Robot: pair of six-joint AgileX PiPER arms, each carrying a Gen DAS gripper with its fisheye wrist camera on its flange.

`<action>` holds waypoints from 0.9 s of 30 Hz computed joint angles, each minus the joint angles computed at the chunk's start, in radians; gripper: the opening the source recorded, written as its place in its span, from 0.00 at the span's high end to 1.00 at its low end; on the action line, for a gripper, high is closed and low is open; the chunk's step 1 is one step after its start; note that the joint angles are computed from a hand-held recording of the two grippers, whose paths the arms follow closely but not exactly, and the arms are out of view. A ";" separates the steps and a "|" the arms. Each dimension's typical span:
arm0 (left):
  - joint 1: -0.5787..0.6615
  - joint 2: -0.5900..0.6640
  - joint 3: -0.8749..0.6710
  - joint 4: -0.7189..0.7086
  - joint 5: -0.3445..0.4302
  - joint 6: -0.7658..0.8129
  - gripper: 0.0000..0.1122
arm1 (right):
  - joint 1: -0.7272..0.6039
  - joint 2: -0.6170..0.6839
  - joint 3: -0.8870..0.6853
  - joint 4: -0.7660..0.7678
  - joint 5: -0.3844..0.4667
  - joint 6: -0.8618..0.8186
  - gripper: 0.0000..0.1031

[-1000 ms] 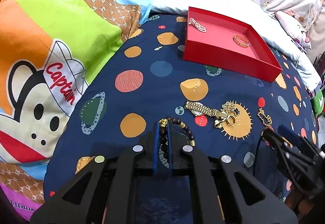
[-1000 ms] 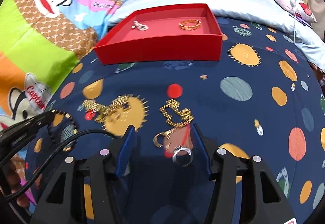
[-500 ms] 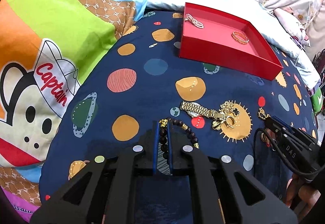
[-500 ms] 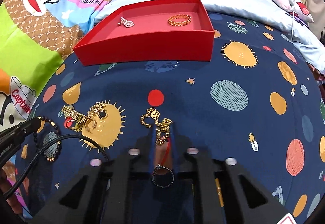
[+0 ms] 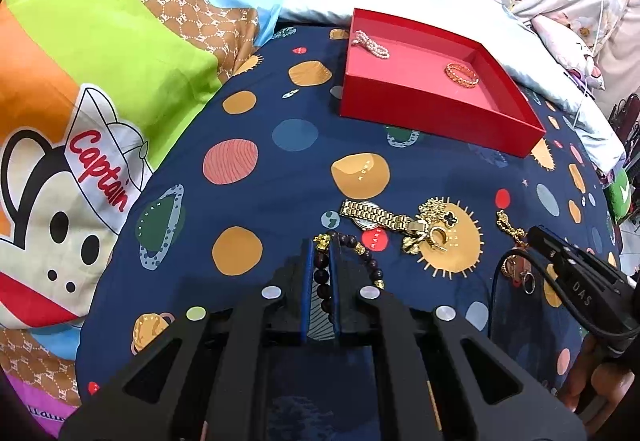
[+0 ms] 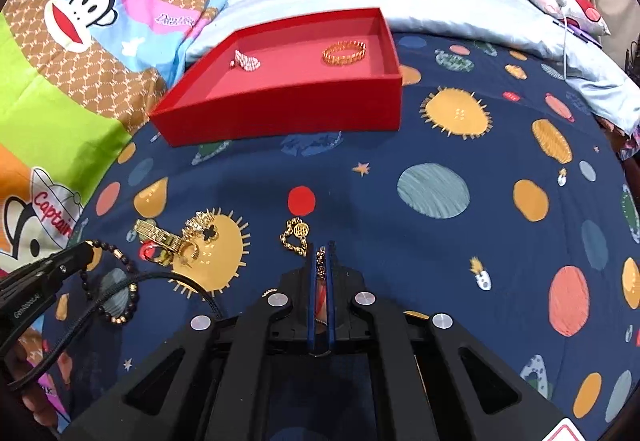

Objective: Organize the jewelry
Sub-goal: 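Carry the bead bracelet with the left tool while the right tool carries the gold pendant to the tray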

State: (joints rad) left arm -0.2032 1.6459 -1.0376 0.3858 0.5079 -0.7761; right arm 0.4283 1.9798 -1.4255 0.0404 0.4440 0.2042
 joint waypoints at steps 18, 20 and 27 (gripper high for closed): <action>-0.020 -0.073 -0.103 -0.021 0.059 0.065 0.94 | -0.036 -0.154 0.001 0.092 0.000 -0.104 0.97; -0.018 -0.067 -0.138 -0.033 0.065 0.090 0.94 | -0.039 -0.158 -0.015 0.099 0.004 -0.116 0.97; 0.002 -0.012 -0.307 -0.133 0.080 0.236 0.94 | -0.072 -0.104 -0.175 0.204 0.070 -0.221 0.97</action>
State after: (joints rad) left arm -0.2017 1.6341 -1.3448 0.2523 0.5880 -0.5404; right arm 0.3558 1.8757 -1.6006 0.2440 0.5142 -0.0171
